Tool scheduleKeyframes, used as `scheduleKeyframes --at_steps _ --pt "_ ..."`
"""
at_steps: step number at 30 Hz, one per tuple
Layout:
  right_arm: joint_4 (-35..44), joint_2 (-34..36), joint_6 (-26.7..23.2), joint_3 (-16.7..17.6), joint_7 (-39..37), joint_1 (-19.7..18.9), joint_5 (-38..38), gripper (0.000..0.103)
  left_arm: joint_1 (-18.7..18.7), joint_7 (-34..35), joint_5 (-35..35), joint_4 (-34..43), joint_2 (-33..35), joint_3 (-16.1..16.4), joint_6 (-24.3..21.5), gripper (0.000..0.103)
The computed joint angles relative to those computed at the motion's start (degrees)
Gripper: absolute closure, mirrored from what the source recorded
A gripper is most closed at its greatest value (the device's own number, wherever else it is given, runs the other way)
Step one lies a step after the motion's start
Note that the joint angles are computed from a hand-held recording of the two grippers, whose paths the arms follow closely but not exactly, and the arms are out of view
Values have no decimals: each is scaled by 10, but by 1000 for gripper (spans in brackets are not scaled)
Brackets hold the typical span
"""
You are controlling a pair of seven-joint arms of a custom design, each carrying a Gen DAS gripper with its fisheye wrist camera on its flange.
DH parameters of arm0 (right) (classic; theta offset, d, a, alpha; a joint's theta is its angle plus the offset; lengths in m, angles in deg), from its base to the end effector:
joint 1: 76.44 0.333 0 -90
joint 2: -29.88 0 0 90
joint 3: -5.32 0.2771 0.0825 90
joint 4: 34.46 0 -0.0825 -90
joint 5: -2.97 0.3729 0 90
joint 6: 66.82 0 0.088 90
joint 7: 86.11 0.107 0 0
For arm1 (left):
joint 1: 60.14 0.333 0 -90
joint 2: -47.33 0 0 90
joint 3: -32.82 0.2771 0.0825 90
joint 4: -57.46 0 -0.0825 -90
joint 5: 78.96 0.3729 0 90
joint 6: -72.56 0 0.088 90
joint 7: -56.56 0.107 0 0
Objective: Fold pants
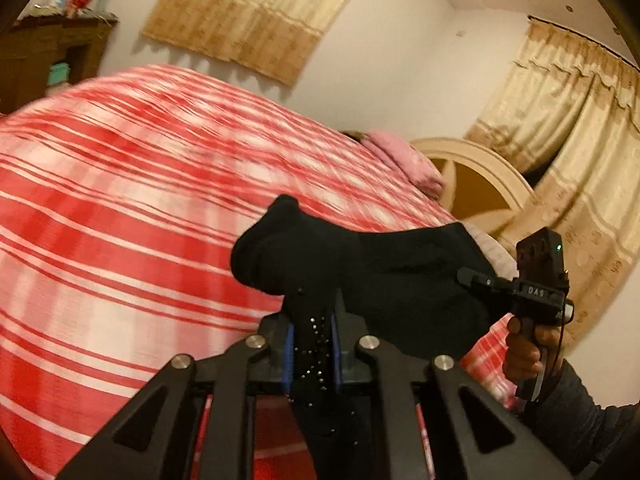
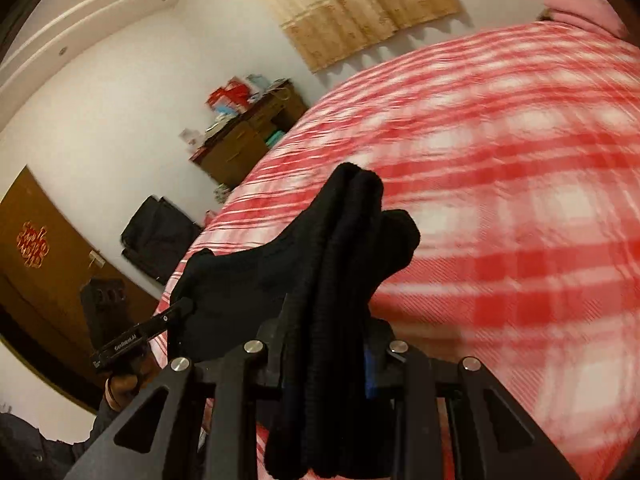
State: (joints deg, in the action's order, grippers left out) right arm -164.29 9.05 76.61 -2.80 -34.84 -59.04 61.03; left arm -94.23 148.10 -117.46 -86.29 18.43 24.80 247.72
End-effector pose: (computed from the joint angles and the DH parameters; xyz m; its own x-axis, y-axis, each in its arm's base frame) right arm 0.4863 0.0678 0.5342 0.3570 -0.7634 -0.5382 -0.7517 0.1072 -0.6508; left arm 0.3556 -0.2641 0.5425 -0.3579 -0.7946 0.4904 -0.6746 -0.1431 -0.7242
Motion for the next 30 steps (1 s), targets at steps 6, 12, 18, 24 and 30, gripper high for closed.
scheduleKeyframes --at_steps 6,12,18,24,30 --pt "148 137 -12 43 -27 20 30 76 138 -84 84 -43 -67 -51 -28 89" --pt "299 285 -17 102 17 2 -9 76 211 -153 146 -72 -87 -72 -31 89" --pt "365 374 -20 137 95 -20 -84 76 275 -225 222 -73 -51 -115 -52 85" --pt "360 391 -28 170 117 -69 -81 58 245 -239 229 -89 -43 -68 -51 63" --pt "322 368 -37 184 79 -104 -14 53 247 -252 237 -91 -47 -72 -58 62"
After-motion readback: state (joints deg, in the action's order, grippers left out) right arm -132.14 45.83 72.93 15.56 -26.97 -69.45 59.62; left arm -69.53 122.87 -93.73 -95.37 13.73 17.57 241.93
